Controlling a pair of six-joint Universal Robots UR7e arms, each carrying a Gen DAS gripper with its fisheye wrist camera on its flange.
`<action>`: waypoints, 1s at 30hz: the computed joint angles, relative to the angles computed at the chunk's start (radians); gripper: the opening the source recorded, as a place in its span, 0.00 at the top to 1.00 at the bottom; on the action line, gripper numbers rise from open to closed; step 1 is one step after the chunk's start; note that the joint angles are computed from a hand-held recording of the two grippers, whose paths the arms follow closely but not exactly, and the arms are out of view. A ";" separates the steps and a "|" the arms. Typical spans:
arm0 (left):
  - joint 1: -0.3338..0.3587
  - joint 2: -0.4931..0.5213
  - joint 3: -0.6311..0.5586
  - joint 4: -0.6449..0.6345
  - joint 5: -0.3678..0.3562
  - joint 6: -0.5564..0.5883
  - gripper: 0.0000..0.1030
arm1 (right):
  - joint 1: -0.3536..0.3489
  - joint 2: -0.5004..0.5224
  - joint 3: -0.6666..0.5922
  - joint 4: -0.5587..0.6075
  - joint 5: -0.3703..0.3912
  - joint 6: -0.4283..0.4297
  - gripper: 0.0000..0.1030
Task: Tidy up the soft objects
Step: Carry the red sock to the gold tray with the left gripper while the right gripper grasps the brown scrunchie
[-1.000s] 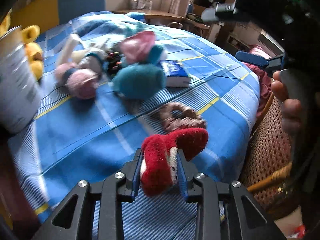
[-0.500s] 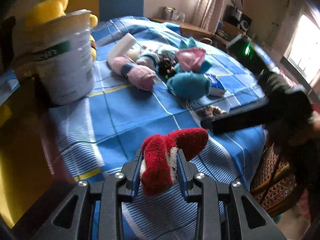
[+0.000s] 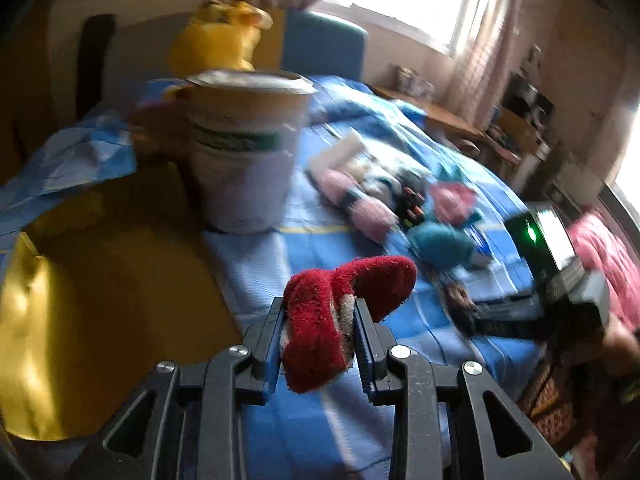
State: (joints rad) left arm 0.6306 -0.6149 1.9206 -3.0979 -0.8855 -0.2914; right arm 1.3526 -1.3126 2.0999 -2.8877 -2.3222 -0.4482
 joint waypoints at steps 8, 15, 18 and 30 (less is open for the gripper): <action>0.020 -0.051 0.013 0.061 0.178 -0.104 0.69 | 0.017 0.025 -0.021 0.000 -0.024 -0.010 0.74; 0.110 -0.081 -0.043 0.215 0.170 -0.225 0.69 | 0.026 0.029 0.000 -0.034 -0.033 -0.025 0.74; 0.151 -0.086 -0.079 0.269 0.164 -0.265 0.69 | 0.029 0.030 0.006 -0.045 -0.034 -0.029 0.74; 0.272 -0.007 -0.300 0.410 0.153 -0.272 0.66 | 0.034 0.028 0.013 -0.058 -0.035 -0.041 0.74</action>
State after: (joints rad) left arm 0.9024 -0.6217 1.6203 -2.6876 -0.7325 -0.5630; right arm 1.3869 -1.2844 2.1133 -2.9460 -2.3573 -0.4891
